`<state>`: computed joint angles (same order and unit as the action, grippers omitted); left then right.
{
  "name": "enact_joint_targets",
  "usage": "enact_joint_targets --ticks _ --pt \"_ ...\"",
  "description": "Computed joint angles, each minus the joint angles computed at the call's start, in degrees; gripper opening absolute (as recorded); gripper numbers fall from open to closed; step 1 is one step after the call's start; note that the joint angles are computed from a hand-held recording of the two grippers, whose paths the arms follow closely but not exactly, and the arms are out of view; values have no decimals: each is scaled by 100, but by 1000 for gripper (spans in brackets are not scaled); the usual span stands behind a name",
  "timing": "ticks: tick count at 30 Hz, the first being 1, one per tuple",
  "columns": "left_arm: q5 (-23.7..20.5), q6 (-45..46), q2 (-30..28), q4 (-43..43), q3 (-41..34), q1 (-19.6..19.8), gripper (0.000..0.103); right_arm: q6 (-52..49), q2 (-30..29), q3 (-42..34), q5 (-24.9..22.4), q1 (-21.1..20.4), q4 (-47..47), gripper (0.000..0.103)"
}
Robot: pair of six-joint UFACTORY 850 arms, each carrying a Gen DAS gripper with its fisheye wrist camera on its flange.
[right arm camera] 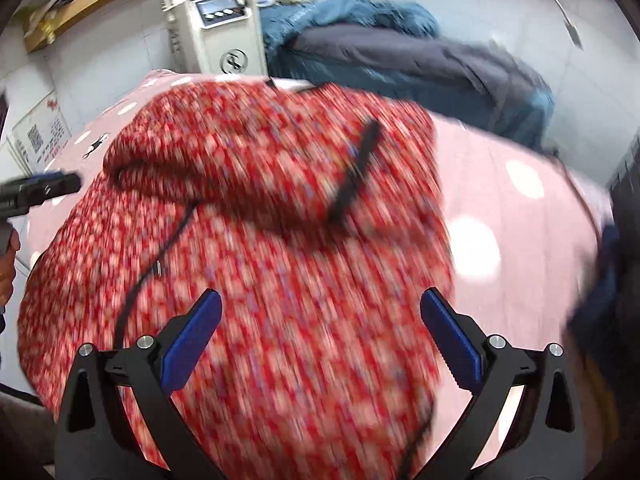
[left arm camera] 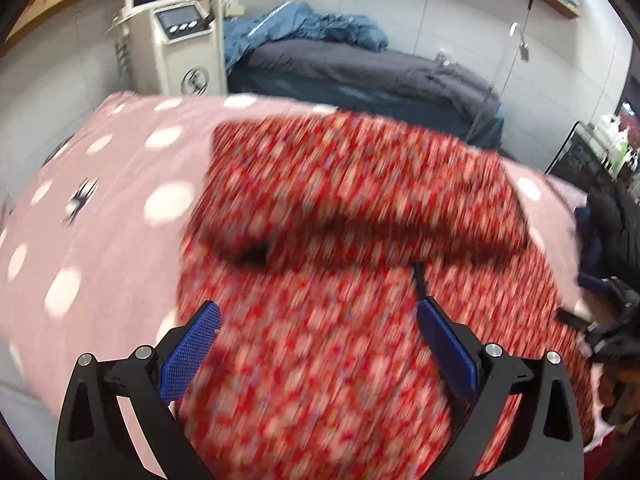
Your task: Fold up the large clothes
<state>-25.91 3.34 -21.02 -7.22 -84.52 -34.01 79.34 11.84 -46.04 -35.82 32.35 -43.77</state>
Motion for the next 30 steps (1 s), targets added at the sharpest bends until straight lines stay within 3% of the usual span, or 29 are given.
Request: enact_joint_targets --ticks 3,7,12,15,20,24,25,30 --pt "141 -266 471 369 694 74 97 185 753 666 40 -69 596 98" --pt "252 18 981 -136 1457 332 97 407 1575 1355 -48 -50 1258 98" --pt "205 212 1256 -776 1843 669 97 693 2103 1820 51 217 1568 98" --pt "265 332 1391 -938 1962 812 97 751 2279 1976 338 284 1716 98" --pt "58 1255 1539 -1916 2115 1168 95 790 2589 2262 795 215 2085 98" --pt "-88 2107 1667 -2819 2352 1339 91 1178 2865 2445 885 341 2062 98" --pt "-191 2297 1650 -3036 2389 1383 86 1161 2875 2462 921 346 2107 98" --pt "-497 2614 1498 -3243 2442 1395 80 1040 2989 2568 1012 493 2240 98"
